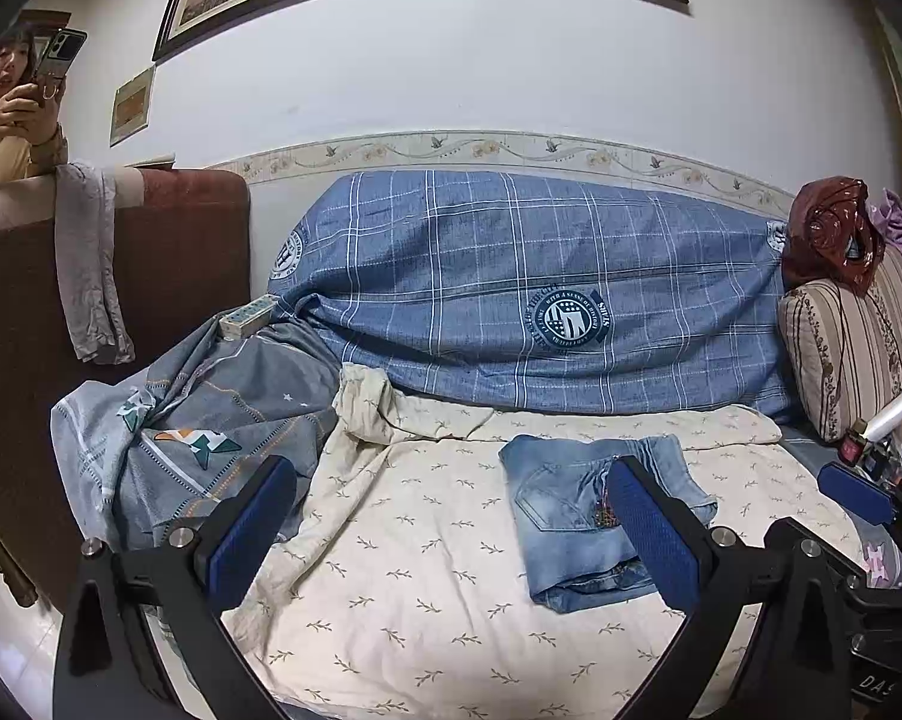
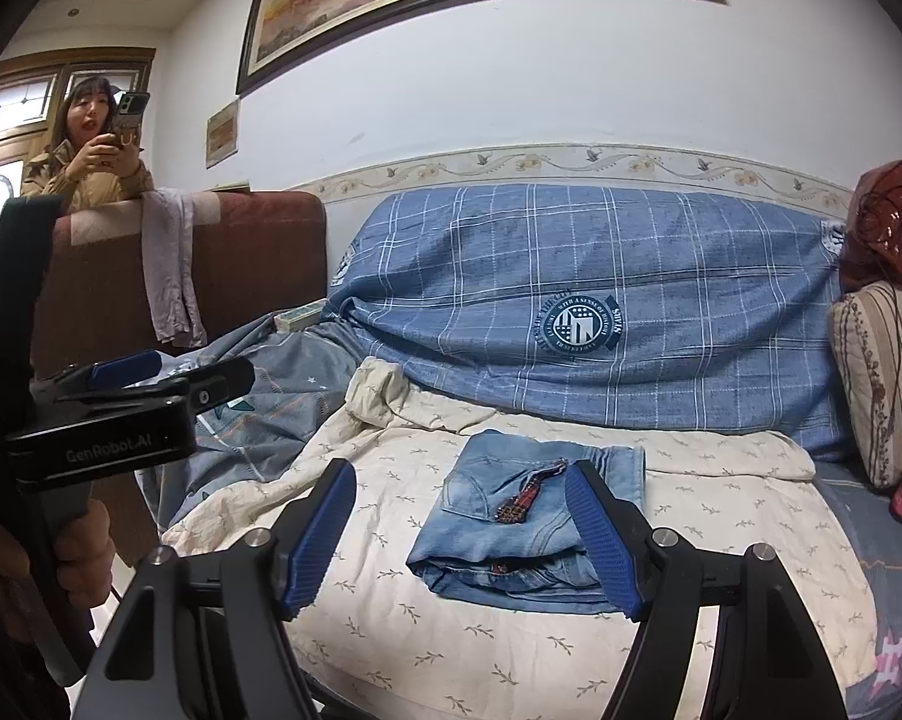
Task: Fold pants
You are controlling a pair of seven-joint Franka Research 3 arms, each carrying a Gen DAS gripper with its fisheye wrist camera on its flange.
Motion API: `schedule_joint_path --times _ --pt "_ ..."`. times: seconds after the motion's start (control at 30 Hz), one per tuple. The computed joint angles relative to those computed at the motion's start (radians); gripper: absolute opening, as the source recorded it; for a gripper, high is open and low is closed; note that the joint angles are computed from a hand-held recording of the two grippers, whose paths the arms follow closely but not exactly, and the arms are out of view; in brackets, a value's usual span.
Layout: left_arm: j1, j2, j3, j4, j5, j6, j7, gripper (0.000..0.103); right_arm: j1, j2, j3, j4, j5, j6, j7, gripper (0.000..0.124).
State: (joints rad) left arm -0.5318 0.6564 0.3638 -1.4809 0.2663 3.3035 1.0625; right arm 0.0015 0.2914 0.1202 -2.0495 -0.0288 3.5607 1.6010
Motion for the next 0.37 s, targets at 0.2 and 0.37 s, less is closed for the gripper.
schedule_joint_path --times 0.2,0.37 --pt "0.011 0.012 -0.012 0.024 0.003 -0.013 -0.003 0.103 -0.007 0.010 0.006 0.015 -0.015 -0.003 0.011 0.075" --pt "0.072 0.029 -0.086 0.065 0.024 -0.023 0.004 0.103 -0.033 0.034 0.025 0.048 -0.039 -0.028 0.027 0.075"
